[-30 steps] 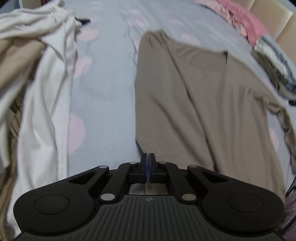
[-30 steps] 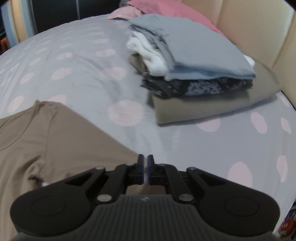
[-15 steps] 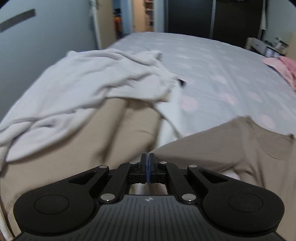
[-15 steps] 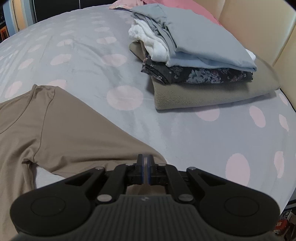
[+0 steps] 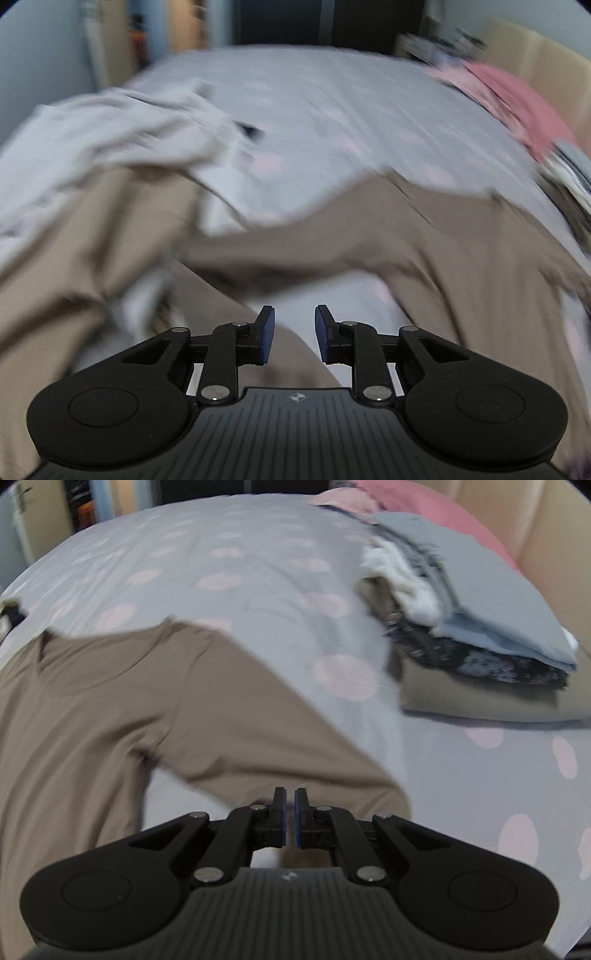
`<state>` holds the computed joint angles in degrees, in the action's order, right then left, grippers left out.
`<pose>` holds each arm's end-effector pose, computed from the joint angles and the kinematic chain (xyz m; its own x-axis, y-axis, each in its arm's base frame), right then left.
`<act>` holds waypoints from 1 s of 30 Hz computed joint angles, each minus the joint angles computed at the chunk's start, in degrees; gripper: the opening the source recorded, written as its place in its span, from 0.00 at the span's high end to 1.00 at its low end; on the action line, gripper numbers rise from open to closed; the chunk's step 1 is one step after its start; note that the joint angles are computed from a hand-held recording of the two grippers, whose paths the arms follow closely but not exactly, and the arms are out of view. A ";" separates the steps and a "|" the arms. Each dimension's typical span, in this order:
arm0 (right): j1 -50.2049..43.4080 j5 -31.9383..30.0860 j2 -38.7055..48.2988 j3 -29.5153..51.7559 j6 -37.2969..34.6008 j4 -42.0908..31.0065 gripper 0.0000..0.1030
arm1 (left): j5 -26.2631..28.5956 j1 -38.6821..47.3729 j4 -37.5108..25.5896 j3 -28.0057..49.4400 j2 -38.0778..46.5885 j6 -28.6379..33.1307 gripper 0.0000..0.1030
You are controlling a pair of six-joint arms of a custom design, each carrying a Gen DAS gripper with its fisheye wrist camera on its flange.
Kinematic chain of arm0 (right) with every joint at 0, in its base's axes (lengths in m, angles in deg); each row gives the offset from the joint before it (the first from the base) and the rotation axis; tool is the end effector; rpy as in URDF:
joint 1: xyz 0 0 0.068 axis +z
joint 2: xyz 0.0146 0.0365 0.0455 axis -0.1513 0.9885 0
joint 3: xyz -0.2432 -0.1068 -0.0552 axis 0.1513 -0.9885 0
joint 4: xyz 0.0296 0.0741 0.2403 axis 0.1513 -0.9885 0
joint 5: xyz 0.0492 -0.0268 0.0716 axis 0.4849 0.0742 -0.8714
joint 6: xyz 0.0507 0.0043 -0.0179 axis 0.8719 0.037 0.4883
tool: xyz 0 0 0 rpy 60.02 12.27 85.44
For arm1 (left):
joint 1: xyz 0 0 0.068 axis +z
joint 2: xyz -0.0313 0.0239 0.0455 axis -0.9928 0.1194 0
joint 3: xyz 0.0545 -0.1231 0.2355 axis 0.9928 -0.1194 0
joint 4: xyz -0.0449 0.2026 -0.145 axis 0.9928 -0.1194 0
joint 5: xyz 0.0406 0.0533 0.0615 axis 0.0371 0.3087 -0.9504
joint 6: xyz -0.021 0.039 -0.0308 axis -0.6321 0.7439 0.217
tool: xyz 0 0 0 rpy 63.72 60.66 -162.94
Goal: Fold clothes
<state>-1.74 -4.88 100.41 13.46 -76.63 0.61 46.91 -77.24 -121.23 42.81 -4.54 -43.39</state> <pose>0.3116 0.0376 0.2563 -0.8227 -0.1672 -0.5434 -0.1705 0.9843 -0.0447 0.1860 0.0185 0.2942 -0.8153 -0.1448 -0.5606 -0.1409 0.9887 -0.0506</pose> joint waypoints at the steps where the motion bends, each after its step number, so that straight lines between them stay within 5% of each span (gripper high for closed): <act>1: 0.39 -0.65 -0.84 -0.66 -0.75 -0.71 0.94 | 1.01 -1.56 -1.53 -0.50 -0.48 0.29 0.77; 7: 2.92 -4.24 -7.64 -6.13 -4.08 -6.11 0.94 | 0.09 -14.02 -7.87 -6.99 -2.08 -1.54 0.76; 11: 4.17 -9.00 -15.42 -12.75 -6.95 -12.13 0.91 | 2.86 -18.62 -12.42 -10.99 -5.78 -5.14 0.64; 14: 5.43 -11.01 -21.34 -17.01 -8.45 -16.98 0.85 | 5.68 -21.36 -14.89 -12.64 -8.20 -7.78 0.60; 16: 6.38 -11.63 -25.16 -19.20 -8.43 -20.47 0.68 | 7.03 -23.18 -15.67 -13.45 -9.13 -9.70 0.59; 22: 9.56 -9.85 -28.52 -21.72 -5.08 -26.01 0.67 | 5.51 -29.76 -13.57 -14.55 -6.56 -14.84 0.59; 24: 11.87 -8.98 -28.63 -22.70 -3.94 -25.57 0.71 | 5.05 -30.72 -13.37 -14.19 -6.02 -15.79 0.67; 26: 13.84 -8.60 -29.38 -23.06 -3.81 -25.59 0.84 | 4.76 -30.93 -13.90 -13.55 -6.08 -16.01 0.94; 27: 14.31 -8.84 -29.80 -22.84 -3.75 -25.95 0.97 | 4.83 -31.22 -14.27 -13.16 -6.17 -16.37 0.99; 30: 14.92 -9.05 -30.57 -21.35 -3.50 -27.65 0.97 | 5.50 -32.11 -15.90 -11.40 -6.39 -17.23 0.99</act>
